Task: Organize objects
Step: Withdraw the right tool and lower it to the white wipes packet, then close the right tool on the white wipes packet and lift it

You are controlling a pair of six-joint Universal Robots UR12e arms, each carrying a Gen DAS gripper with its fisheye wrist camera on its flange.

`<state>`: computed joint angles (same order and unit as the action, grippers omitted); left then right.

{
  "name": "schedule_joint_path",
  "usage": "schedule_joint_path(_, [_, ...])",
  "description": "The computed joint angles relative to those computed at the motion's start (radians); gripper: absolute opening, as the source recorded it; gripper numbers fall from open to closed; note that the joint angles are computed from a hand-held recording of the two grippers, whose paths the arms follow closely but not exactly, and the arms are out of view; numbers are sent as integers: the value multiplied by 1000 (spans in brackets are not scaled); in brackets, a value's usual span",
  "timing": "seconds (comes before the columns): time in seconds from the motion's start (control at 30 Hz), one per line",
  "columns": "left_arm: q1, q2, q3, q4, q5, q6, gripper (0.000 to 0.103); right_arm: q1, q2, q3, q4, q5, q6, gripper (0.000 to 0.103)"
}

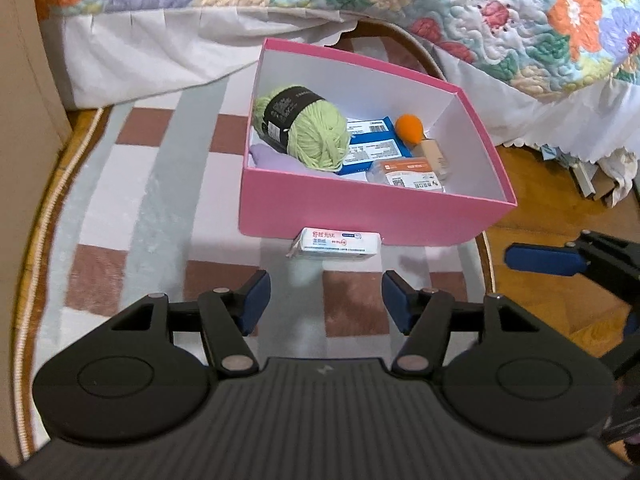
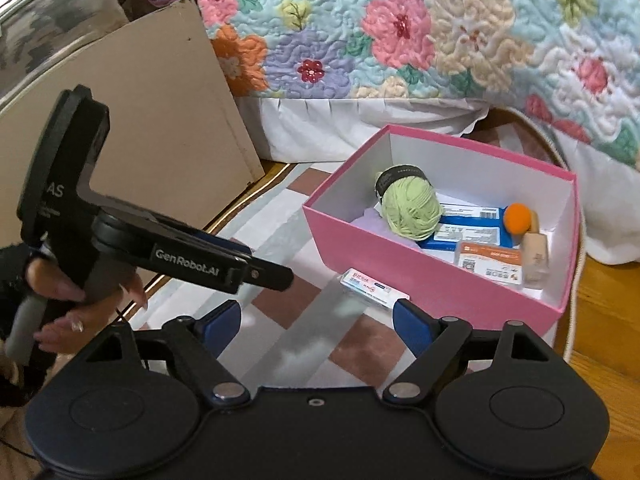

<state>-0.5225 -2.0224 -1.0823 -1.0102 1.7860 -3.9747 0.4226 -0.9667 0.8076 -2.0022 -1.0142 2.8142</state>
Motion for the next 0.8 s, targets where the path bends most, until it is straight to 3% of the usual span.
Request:
schedule_joint_path(0.3, [17,-3,-118,203,4,-42,59,18,57,23,-88,-63,-3,85])
schedule_joint_path(0.53, [16,-38,-132,309,34,-27,52,30,112,-12,-81,-116,18,68])
schedule_joint_path(0.63, [19,-48,-137,353,35,-36,43,36,131,-31,-85,-139,10,62])
schedule_joint_path(0.8, [27,-51,-151,383,6,-41,36,41,144,-38,-108,-153,-19,59])
